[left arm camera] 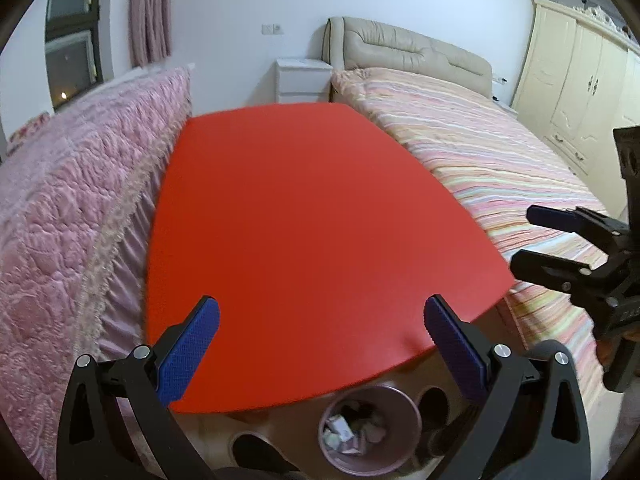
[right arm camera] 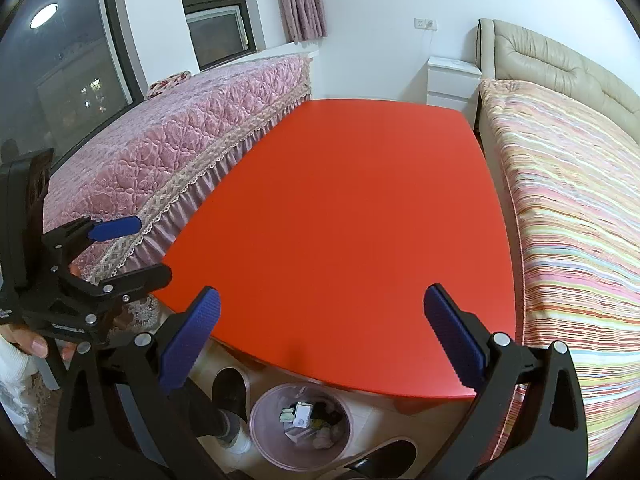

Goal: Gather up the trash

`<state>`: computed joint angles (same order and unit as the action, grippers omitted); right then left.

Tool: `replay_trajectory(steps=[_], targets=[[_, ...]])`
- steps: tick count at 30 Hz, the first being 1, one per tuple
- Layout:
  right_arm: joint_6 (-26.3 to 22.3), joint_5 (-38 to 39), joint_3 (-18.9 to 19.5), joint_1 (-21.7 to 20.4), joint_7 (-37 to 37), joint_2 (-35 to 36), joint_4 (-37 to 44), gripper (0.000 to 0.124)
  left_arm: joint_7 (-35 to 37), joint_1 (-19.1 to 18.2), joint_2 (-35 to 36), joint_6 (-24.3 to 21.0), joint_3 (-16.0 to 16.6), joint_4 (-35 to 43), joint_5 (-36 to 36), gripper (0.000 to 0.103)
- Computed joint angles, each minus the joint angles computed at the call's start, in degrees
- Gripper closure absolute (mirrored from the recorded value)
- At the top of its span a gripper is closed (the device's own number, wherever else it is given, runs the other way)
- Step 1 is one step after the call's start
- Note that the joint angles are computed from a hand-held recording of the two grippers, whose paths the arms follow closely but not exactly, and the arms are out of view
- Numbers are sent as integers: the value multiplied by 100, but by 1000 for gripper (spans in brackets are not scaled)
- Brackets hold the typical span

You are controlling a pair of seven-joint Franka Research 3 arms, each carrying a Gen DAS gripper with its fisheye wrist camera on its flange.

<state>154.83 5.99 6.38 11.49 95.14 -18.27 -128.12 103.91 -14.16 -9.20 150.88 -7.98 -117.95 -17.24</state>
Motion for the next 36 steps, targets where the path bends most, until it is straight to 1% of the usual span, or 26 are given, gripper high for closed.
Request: replay_trajectory(steps=[2, 11, 24, 36], targets=[[-15, -25, 10, -11, 33, 21, 11, 24, 93, -22, -1, -45, 20, 16, -103, 6], [-19, -21, -1, 7, 16, 32, 11, 24, 84, -54, -57, 13, -4, -47, -50, 6], [-3, -85, 30, 10, 65, 12, 19, 24, -137, -25, -68, 31, 1, -46, 96, 6], [-34, -80, 21, 19, 68, 20, 38, 24, -150, -14, -38, 6, 4, -29, 113, 6]])
